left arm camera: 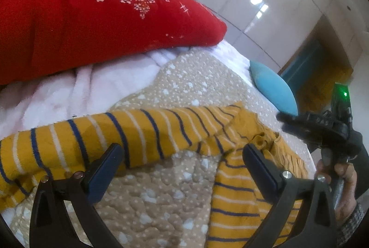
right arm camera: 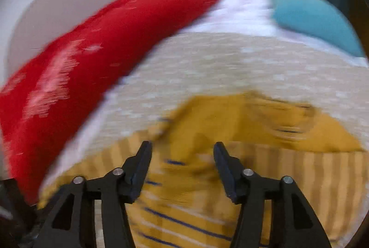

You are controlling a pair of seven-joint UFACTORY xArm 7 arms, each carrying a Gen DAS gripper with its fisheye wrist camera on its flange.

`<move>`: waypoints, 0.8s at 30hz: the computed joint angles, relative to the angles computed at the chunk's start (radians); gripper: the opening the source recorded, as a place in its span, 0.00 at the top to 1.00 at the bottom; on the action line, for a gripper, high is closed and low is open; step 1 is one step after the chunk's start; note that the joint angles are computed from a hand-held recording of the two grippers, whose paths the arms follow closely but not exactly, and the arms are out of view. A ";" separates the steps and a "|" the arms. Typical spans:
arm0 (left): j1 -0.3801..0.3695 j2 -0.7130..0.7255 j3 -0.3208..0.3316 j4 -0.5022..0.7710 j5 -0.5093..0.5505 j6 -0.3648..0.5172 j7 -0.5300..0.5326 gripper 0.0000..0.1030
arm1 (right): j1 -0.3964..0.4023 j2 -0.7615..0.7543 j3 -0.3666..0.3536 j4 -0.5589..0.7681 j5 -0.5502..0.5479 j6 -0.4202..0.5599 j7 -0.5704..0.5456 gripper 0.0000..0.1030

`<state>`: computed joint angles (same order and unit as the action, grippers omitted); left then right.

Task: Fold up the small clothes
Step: 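Carry the sleeve across the sweater body and open the right gripper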

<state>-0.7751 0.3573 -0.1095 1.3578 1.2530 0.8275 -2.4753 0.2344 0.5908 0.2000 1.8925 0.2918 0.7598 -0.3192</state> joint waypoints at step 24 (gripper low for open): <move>-0.041 0.132 0.060 0.164 -0.160 -0.072 0.233 0.00 | -0.068 0.048 -0.013 -0.013 0.013 0.102 -0.085 0.66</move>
<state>-0.8158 0.4896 -0.0493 1.5219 1.0928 0.7557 -2.2426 0.1666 0.6385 0.1869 1.8793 0.3044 0.8620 -0.4038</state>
